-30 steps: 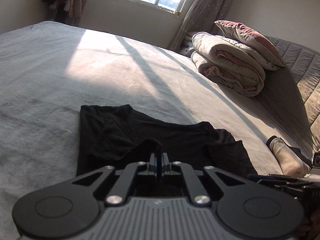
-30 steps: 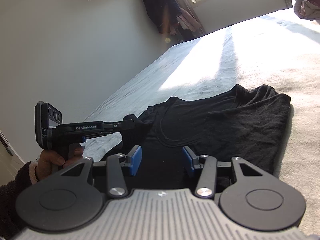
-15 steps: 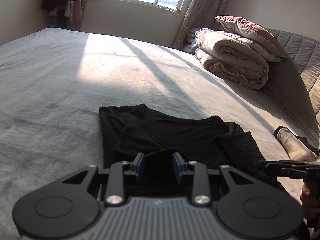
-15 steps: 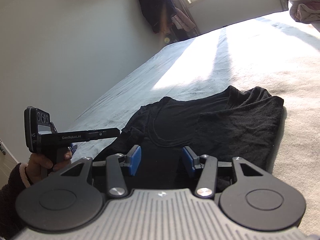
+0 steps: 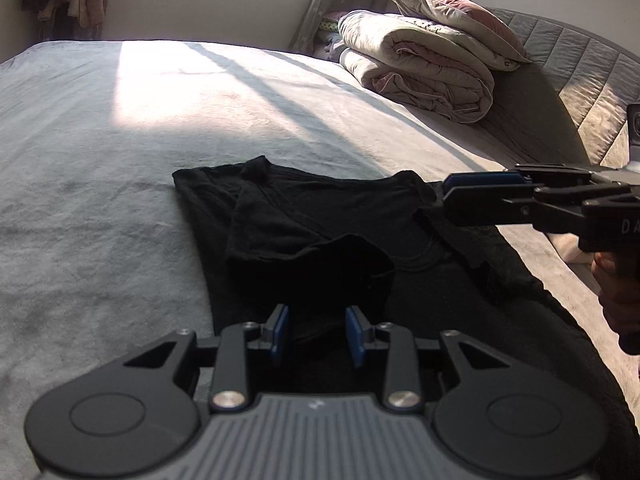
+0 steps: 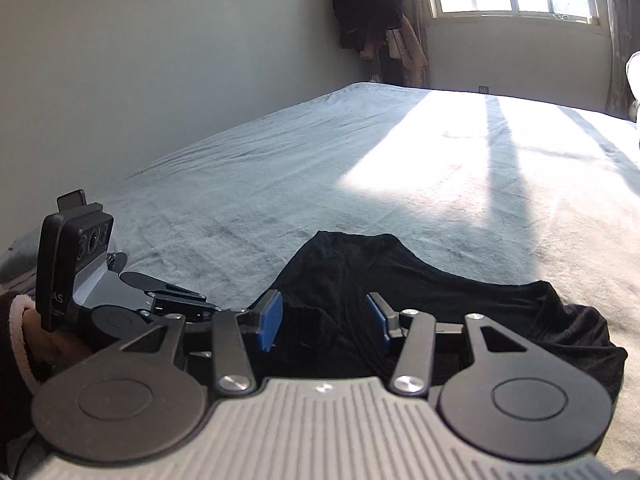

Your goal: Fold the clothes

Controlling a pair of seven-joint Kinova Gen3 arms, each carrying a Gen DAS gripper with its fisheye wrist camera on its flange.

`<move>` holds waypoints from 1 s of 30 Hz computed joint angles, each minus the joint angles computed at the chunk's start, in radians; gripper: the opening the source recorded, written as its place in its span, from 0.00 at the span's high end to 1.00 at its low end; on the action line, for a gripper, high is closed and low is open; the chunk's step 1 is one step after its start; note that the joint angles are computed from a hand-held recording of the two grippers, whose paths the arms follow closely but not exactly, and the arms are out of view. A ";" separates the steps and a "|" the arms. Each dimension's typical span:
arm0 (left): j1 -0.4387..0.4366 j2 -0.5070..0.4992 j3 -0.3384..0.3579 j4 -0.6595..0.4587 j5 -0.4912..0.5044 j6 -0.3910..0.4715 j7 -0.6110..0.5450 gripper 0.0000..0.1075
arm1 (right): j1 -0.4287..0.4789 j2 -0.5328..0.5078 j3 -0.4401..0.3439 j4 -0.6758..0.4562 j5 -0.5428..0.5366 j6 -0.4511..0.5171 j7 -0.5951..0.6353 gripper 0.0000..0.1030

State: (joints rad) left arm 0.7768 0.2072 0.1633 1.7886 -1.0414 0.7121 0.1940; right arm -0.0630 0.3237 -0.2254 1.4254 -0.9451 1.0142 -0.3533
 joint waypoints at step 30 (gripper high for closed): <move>-0.048 -0.057 0.058 0.123 -0.118 -0.020 0.073 0.62 | -0.026 0.070 -0.064 -0.035 0.241 -0.260 -0.733 0.81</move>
State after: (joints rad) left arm 0.7289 0.1498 0.2217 1.9111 -1.1596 0.6916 0.2669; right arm -0.0892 0.3938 -0.2894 1.3908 -0.7036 0.7542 -1.0866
